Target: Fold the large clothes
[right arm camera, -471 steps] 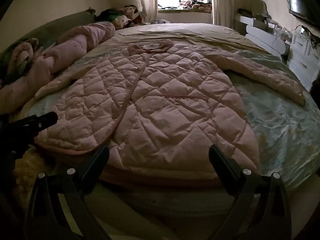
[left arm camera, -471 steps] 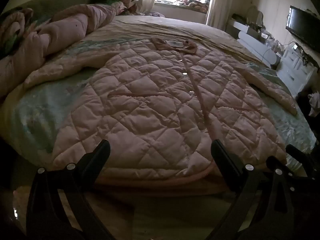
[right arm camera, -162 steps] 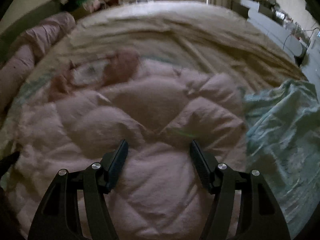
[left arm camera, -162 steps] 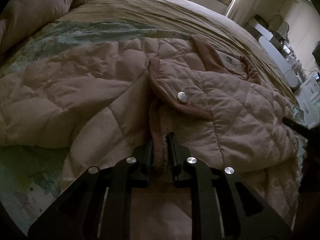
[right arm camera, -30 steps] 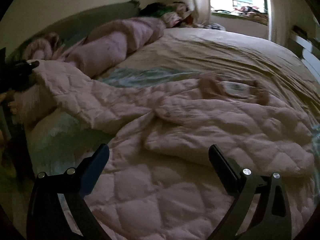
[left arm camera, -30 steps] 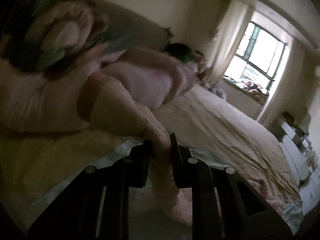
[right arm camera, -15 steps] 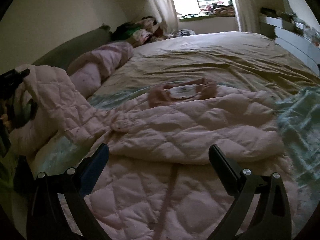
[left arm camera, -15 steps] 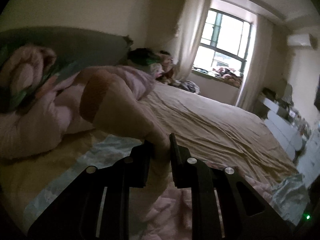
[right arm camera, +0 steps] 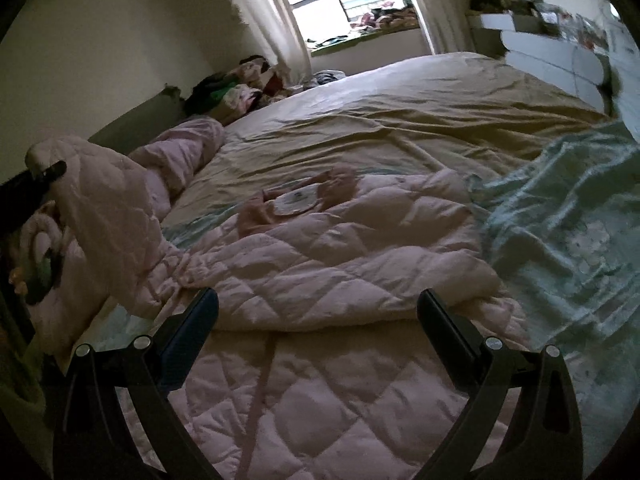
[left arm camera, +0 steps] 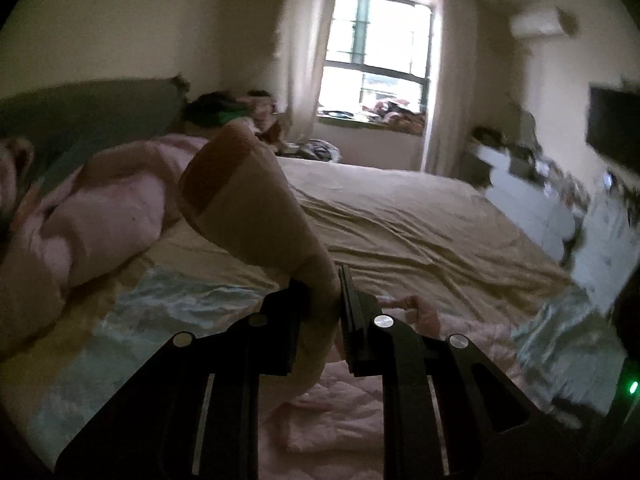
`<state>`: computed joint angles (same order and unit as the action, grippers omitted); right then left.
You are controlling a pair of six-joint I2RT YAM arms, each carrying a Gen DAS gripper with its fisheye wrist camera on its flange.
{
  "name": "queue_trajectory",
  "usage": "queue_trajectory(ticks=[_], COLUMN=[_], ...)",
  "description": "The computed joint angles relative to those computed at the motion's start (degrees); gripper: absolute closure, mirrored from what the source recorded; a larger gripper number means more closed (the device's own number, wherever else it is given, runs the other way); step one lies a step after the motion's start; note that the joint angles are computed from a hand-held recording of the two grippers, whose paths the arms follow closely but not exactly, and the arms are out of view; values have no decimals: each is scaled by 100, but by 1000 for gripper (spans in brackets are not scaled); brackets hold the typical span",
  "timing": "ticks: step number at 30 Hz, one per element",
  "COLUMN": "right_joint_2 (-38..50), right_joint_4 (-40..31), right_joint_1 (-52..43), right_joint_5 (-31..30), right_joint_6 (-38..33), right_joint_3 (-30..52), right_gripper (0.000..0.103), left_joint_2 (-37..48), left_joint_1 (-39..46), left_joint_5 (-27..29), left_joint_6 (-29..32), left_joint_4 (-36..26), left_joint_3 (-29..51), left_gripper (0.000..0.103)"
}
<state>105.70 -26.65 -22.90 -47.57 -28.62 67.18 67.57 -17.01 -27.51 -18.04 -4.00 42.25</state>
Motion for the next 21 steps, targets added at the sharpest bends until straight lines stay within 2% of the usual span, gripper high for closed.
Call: queue_trajectory(ticks=[4,9,21], right_joint_2=[224,438,842], right_joint_4=[-89,-128,-157], right_joint_1=[-193,-421,-835], right_joint_5=[-12,10,147], right_joint_6=[-16,17,42], right_joint_3=[242,554,1101], right_gripper=[4,4,4], left_joint_2=[608,1509,3692], left_joint_1=[-507,-992,-1781], left_joint_5=[-122,1,89], left_joint_6=[97,388,308], left_joint_4=[292,806,1201], left_joint_3=[149,253,796], left_gripper=[93,93,93])
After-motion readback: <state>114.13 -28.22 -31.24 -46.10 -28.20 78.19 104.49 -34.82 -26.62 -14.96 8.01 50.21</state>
